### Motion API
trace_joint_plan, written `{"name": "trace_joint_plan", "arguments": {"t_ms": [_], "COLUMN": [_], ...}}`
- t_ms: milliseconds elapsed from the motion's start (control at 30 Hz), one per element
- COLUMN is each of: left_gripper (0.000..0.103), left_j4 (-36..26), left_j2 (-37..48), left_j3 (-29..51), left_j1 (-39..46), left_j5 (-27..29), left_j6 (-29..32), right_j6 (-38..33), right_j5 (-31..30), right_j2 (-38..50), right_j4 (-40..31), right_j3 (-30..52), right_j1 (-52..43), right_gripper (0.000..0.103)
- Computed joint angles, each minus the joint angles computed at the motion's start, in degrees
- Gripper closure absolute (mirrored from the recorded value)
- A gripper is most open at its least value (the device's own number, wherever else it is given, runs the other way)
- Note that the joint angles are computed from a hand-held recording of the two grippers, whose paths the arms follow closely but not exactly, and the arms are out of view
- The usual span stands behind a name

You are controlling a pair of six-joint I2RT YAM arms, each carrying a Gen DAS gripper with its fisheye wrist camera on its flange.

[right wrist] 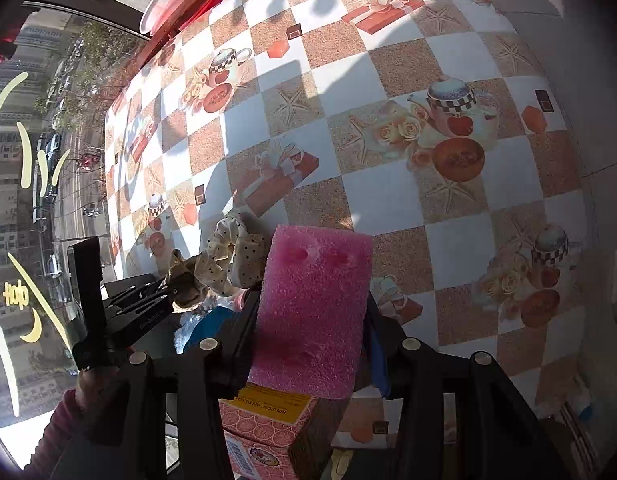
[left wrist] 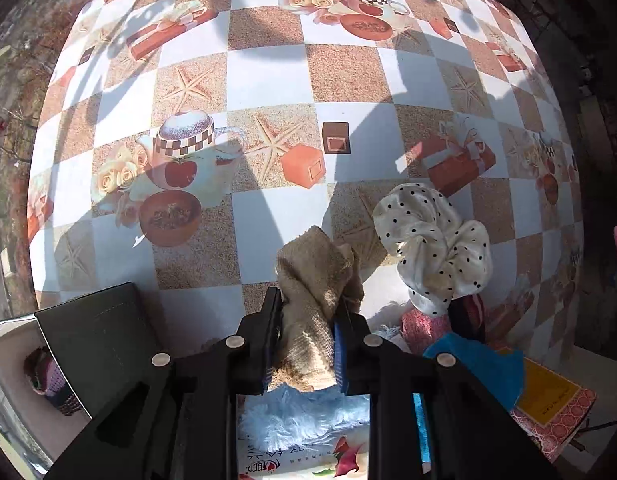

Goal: Organize soft objects
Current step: 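Lift the beige knitted piece and pink sponge and carry them toward the box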

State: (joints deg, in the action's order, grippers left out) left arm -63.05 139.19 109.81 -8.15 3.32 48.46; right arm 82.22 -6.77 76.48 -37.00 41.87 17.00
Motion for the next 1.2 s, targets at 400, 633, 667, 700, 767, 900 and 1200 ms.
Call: {"name": "trace_joint_plan", "arguments": {"t_ms": [400,633,667,700,767,900,1200], "left_gripper": [0.078,0.078,0.078,0.078,0.078,0.078,0.078], "left_j4": [0.61,0.36,1.13,1.69,1.28,-1.77,-6.08], "left_j2": [-20.34,-28.61,-30.19,-31.62,-33.51,-34.22,-28.79], "left_j3": [-15.65,-26.02,-28.03,-29.72,-31.50,-29.85,-17.31], "left_j1": [3.54,9.18,10.25,11.37,13.72,17.34,23.08], "left_j5": [8.81,6.72,6.30,6.12,6.05,7.21,12.47], "left_j6": [10.34,21.76,23.87,25.90,29.54,33.03,30.89], "right_j6": [17.91,29.86,31.50,32.80,34.60,32.78,15.99], "right_j5": [9.48,11.37,11.59,11.78,12.29,12.53,10.24], "right_j2": [-8.71,-6.25,-5.41,-4.58,-2.49,2.95,17.89], "right_j4": [-12.70,-15.79,-15.51,-15.15,-14.79,-15.48,-16.87], "right_j3": [0.82,4.62,5.31,6.12,8.40,15.16,34.00], "right_j1": [16.13,28.66,30.20,31.46,33.69,35.18,31.01], "right_gripper": [0.055,0.055,0.055,0.055,0.055,0.055,0.055]}}
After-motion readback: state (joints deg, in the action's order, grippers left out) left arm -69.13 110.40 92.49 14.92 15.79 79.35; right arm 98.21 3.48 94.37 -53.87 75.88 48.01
